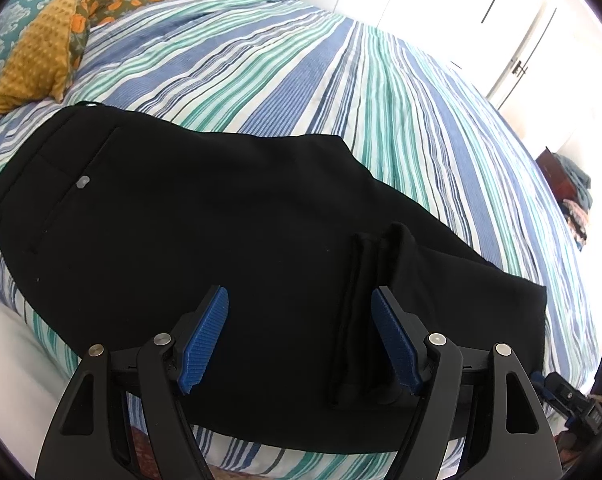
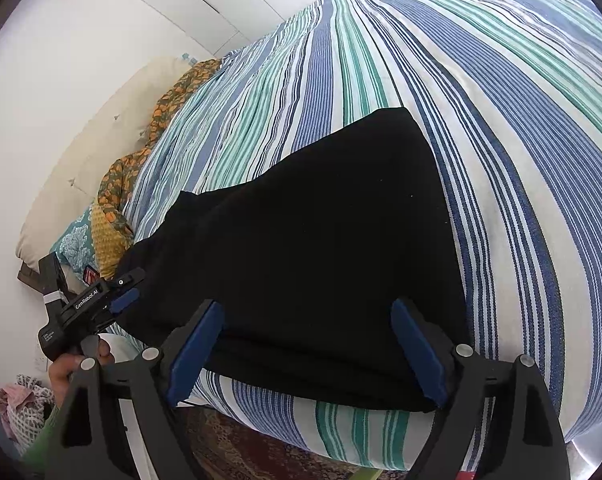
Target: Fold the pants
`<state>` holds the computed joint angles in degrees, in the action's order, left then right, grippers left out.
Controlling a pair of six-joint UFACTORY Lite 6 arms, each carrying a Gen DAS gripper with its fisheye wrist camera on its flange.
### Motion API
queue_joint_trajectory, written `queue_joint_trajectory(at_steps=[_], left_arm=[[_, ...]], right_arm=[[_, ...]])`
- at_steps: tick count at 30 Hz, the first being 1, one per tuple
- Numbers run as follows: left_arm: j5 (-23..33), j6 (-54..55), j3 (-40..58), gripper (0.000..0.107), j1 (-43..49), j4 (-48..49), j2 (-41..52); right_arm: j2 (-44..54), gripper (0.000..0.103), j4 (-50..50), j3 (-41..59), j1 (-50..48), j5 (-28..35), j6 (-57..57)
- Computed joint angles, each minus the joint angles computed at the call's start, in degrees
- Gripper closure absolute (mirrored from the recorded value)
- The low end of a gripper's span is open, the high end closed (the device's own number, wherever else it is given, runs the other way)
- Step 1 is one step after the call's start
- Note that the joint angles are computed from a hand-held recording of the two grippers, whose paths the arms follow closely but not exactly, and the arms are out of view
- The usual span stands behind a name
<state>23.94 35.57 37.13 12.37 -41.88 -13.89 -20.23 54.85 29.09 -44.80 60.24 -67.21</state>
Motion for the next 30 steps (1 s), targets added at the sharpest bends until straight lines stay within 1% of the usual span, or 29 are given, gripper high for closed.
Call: queue_joint_trajectory(at_steps=[12,13,14,15,16,19,20,21,22,23,25,26,28,30], left_arm=[[0.80,0.02,0.32,0.031,0.56,0.16,0.44],[2.26,0.11,1.24,0.031,1.24,0.36,0.84],[5.20,1.66,2.80,0.031,3.15,-0.88,1.50],[8.85,4.06,4.77,0.031,6.03,-3.18,2.37],[13.82,7.10,7.36,0.031,10.68,-6.51,3.55],[28.99,10.84,18.45,0.031,26.66,-13.48,11.09],[33.65,10.07,24.44,0.030,31.79,-14.08,15.59],[36.96,9.11,30.44,0.028,36.32,-14.61,20.16],[39.15,7.92,36.44,0.027,40.08,-14.89,24.73],[39.76,6.60,42.43,0.027,43.60,-15.26,29.60],[40.11,1.66,54.43,0.027,47.66,-12.47,39.30],[40.19,-1.26,60.42,0.028,48.62,-9.77,44.46],[42.27,-6.65,72.41,0.028,48.32,-2.98,54.68],[46.80,-9.75,83.48,0.028,46.16,3.89,64.17]], right_arm=[[-0.27,0.016,0.00,-0.26,0.07,-0.10,-0.11],[-0.37,0.016,0.09,-0.31,0.35,-0.27,0.03],[-0.41,0.015,0.11,-0.33,0.46,-0.36,0.04],[-0.69,0.015,0.15,-0.52,0.73,-0.53,0.22],[-0.75,0.015,0.13,-0.54,0.83,-0.62,0.26],[-1.16,0.015,0.00,-0.66,1.25,-0.94,0.33],[-1.39,0.015,-0.04,-0.76,1.51,-1.14,0.42],[-1.67,0.015,-0.04,-0.88,1.92,-1.42,0.64],[-1.97,0.014,-0.07,-1.03,2.11,-1.51,0.75],[-2.18,0.013,0.02,-1.13,2.52,-1.74,0.94],[-2.53,0.011,0.11,-1.30,3.38,-2.36,1.33],[-2.82,0.010,0.10,-1.43,3.91,-2.77,1.55],[-3.56,0.009,-0.21,-1.58,4.99,-3.57,2.24],[-3.88,0.008,-0.47,-1.70,5.63,-4.20,2.39]])
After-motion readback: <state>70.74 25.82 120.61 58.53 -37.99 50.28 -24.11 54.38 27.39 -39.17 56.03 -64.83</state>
